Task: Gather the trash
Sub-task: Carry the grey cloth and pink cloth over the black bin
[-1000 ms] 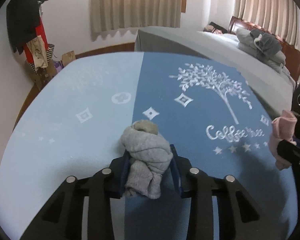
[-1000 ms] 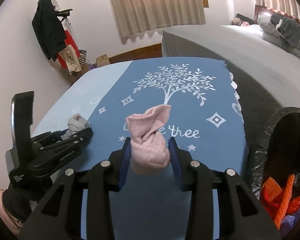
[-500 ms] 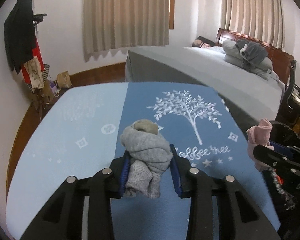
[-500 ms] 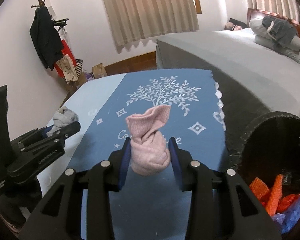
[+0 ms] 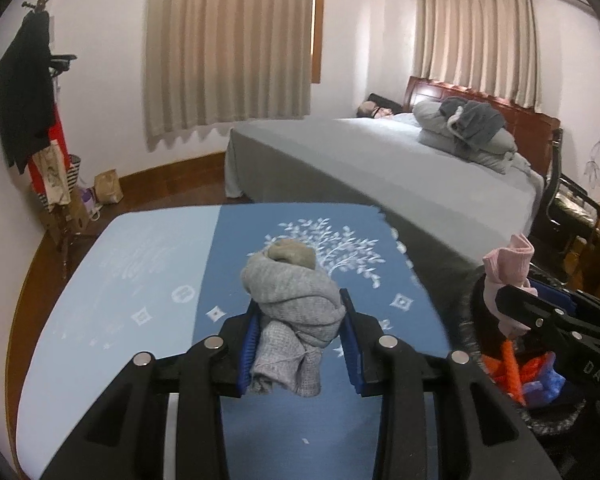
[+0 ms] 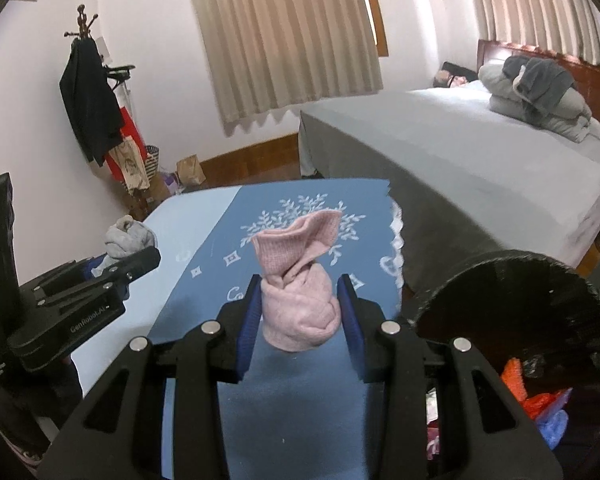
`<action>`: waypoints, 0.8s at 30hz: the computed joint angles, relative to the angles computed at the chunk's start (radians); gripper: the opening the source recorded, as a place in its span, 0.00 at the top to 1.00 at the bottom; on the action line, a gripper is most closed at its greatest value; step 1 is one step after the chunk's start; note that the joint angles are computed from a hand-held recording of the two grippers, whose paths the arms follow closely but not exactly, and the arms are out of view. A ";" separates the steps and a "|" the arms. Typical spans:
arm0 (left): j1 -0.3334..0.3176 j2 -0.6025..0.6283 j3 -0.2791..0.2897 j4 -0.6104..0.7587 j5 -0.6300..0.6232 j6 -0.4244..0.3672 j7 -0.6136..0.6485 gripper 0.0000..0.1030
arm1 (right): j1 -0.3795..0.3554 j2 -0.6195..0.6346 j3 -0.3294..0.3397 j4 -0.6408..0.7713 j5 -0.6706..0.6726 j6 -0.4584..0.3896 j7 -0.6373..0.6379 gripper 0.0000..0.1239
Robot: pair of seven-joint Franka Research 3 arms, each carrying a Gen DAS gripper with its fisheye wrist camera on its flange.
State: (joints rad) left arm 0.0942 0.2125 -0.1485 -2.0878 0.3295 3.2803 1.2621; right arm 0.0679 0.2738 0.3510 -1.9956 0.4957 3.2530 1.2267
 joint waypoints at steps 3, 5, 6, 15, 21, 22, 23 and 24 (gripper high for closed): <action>0.033 -0.014 -0.048 -0.010 0.004 0.012 0.003 0.65 | -0.074 -0.024 0.073 -0.029 0.013 0.026 -0.018 0.70; 0.054 -0.022 -0.076 -0.016 0.010 0.021 0.002 0.65 | -0.128 -0.041 0.124 -0.050 0.009 0.045 -0.016 0.70; 0.062 -0.027 -0.087 -0.021 0.014 0.024 0.000 0.65 | -0.159 -0.049 0.153 -0.062 0.002 0.054 -0.011 0.70; 0.133 -0.054 -0.184 -0.034 0.099 0.059 -0.058 0.65 | -0.351 -0.124 0.301 -0.163 -0.129 0.126 0.116 0.70; 0.191 -0.064 -0.247 -0.033 0.221 0.081 -0.150 0.65 | -0.505 -0.181 0.390 -0.239 -0.305 0.166 0.298 0.70; 0.193 -0.066 -0.253 -0.033 0.240 0.085 -0.165 0.65 | -0.502 -0.189 0.381 -0.247 -0.318 0.170 0.315 0.70; 0.190 -0.066 -0.254 -0.029 0.256 0.086 -0.179 0.65 | -0.522 -0.201 0.385 -0.262 -0.357 0.177 0.356 0.70; 0.191 -0.066 -0.258 -0.027 0.276 0.090 -0.193 0.65 | -0.533 -0.213 0.382 -0.275 -0.387 0.184 0.390 0.70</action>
